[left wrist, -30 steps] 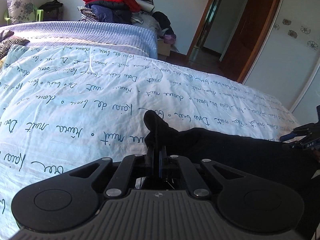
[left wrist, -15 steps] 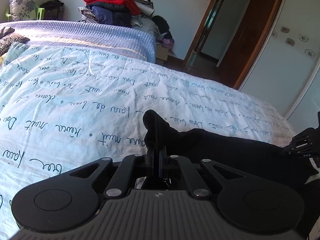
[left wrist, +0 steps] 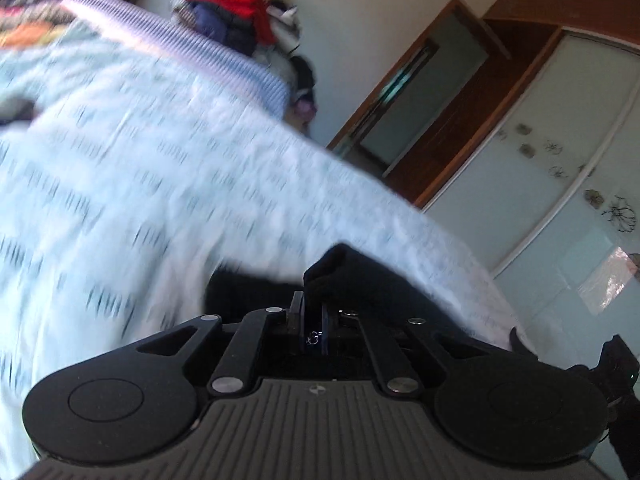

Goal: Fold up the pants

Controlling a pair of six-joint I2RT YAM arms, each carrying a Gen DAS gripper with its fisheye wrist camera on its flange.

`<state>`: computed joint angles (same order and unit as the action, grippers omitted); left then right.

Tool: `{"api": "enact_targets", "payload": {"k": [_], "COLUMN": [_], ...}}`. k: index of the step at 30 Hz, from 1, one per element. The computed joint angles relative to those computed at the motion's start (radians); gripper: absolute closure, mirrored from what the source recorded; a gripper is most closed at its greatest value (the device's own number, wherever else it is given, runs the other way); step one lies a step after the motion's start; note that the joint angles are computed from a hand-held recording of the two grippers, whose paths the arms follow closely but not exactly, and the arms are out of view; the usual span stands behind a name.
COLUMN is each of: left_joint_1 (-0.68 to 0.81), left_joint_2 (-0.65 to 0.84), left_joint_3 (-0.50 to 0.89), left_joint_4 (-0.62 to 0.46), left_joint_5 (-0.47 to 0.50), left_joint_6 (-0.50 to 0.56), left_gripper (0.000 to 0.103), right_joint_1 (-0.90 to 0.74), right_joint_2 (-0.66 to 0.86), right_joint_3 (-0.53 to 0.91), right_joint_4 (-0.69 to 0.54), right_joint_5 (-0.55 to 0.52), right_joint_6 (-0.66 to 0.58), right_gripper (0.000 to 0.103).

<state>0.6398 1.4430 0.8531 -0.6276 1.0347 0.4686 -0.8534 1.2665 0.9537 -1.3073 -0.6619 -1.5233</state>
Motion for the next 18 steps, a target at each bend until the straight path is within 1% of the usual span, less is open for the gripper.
{"api": "enact_targets", "payload": {"k": [2,4,5,8,10,11,14,15,16,17,18], "left_joint_1": [0.022,0.045,0.058,0.111,0.134,0.14,0.16,0.181,0.21,0.253,0.288], "left_joint_2": [0.03,-0.009,-0.018,-0.042,-0.034,-0.03,-0.01,-0.007,-0.019,-0.045,-0.069], "left_joint_3": [-0.001,-0.02,-0.016,-0.001,-0.004,-0.011,-0.041,-0.042,-0.045,-0.046,-0.041], "left_joint_4": [-0.072,-0.101,-0.119,-0.219,-0.253,-0.254,-0.233,-0.24,-0.253,-0.289,-0.326], "left_joint_5": [-0.02,-0.038,-0.036,-0.026,-0.037,-0.048,-0.099,-0.11,-0.115,-0.115,-0.11], "left_joint_6": [0.08,0.115,0.138,0.23,0.269,0.278,0.293,0.304,0.321,0.362,0.398], "left_gripper": [0.095,0.095,0.095,0.096,0.094,0.094,0.093,0.093,0.093,0.093,0.093], "right_joint_1": [-0.01,0.001,-0.005,-0.082,-0.125,-0.129,-0.1,-0.12,-0.138,-0.169,-0.212], "right_joint_2": [0.011,0.0,-0.011,-0.03,-0.013,-0.018,-0.072,-0.077,-0.079,-0.066,-0.036], "right_joint_3": [-0.041,-0.047,-0.041,-0.003,0.01,-0.009,-0.135,-0.149,-0.138,-0.105,-0.066], "right_joint_4": [0.029,0.046,0.029,-0.106,-0.155,-0.143,0.014,0.02,-0.007,-0.064,-0.136], "right_joint_5": [-0.015,-0.021,-0.027,-0.057,-0.066,-0.051,0.039,0.019,-0.005,-0.033,-0.076], "right_joint_6": [0.031,0.069,0.058,-0.06,-0.11,-0.112,-0.037,-0.032,-0.02,-0.02,-0.041], "right_gripper": [0.099,0.099,0.099,0.099,0.099,0.099,0.098,0.098,0.093,0.077,0.065]}}
